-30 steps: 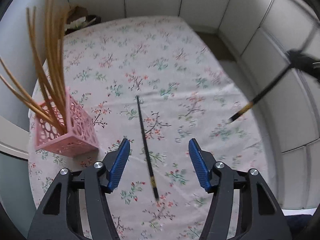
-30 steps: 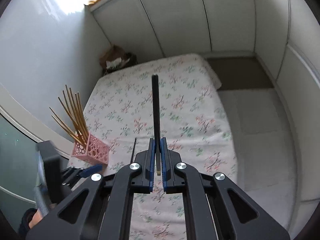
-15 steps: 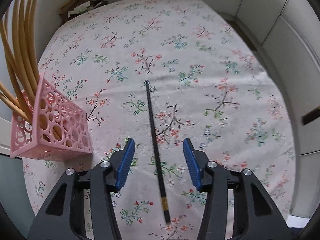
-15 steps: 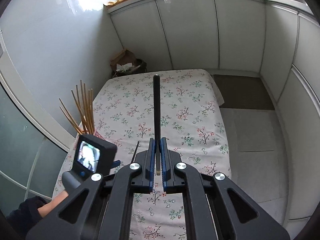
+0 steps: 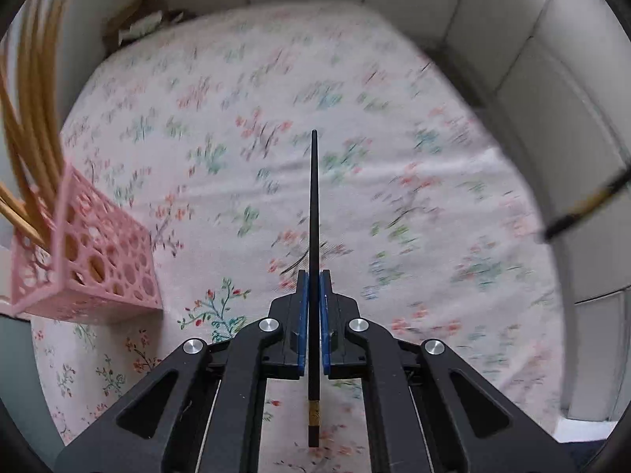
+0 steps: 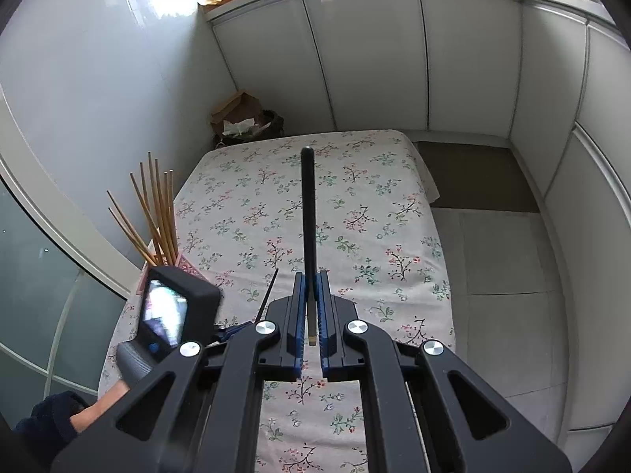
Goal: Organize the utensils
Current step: 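Carry both black chopsticks over the pink holder and lower them in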
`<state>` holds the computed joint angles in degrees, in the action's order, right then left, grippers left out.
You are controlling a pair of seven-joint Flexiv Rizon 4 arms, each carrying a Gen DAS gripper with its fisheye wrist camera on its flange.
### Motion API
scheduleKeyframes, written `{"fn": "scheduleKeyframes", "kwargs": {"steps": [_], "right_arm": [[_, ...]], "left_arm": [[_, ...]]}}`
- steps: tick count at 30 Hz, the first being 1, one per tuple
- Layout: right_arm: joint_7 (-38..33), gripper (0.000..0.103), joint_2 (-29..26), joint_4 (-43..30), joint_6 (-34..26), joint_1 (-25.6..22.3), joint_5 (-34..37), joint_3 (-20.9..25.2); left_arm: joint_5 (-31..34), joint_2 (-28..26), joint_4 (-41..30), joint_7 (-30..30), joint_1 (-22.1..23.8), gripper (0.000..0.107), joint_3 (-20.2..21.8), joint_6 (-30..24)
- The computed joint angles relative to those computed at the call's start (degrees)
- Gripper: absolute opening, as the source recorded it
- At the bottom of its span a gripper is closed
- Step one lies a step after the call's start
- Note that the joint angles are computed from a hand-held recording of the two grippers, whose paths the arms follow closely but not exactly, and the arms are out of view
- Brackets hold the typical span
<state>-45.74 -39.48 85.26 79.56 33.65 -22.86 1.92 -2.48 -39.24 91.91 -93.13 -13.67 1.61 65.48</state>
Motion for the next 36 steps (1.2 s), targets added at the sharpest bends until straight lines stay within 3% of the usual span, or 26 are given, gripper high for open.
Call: {"fn": "scheduleKeyframes", "kwargs": {"steps": [10, 13, 17, 20, 24, 28, 36], "right_arm": [[0.08, 0.006, -0.69, -0.97, -0.66, 0.73, -0.34, -0.39], [0.42, 0.006, -0.67, -0.88, -0.29, 1.17, -0.73, -0.81], [0.42, 0.006, -0.79, -1.09, -0.29, 1.63, -1.31, -1.02], [0.51, 0.006, -0.87, -1.11, 0.28, 1.93, -1.62, -1.24], [0.04, 0.006, -1.25, -1.56, 1.91, 2.07, -1.83, -1.24], [-0.16, 0.006, -1.81, -2.09, 3.93, 3.1, -2.16, -2.01], [-2.74, 0.006, -5.09, -7.35, 4.56, 4.77, -2.46, -0.88]], "left_arm": [[-7.36, 9.63, 12.3, 8.63, 7.38, 0.004, -8.86, 23.96], [-9.08, 11.21, 15.23, 9.49, 12.4, 0.004, -12.76, 32.92], [-6.51, 10.49, 16.99, 6.56, 19.62, 0.004, -16.76, 44.8], [-2.45, 10.51, 18.69, 0.13, 26.33, 0.004, -21.08, 49.24], [-0.98, 9.94, 19.52, -4.47, 25.2, 0.004, -17.49, 54.1], [-1.37, 8.03, 18.9, -6.19, 20.85, 0.004, -12.02, 56.35], [-0.79, 5.98, 18.53, -6.47, 17.47, 0.004, -7.71, 59.21]]}}
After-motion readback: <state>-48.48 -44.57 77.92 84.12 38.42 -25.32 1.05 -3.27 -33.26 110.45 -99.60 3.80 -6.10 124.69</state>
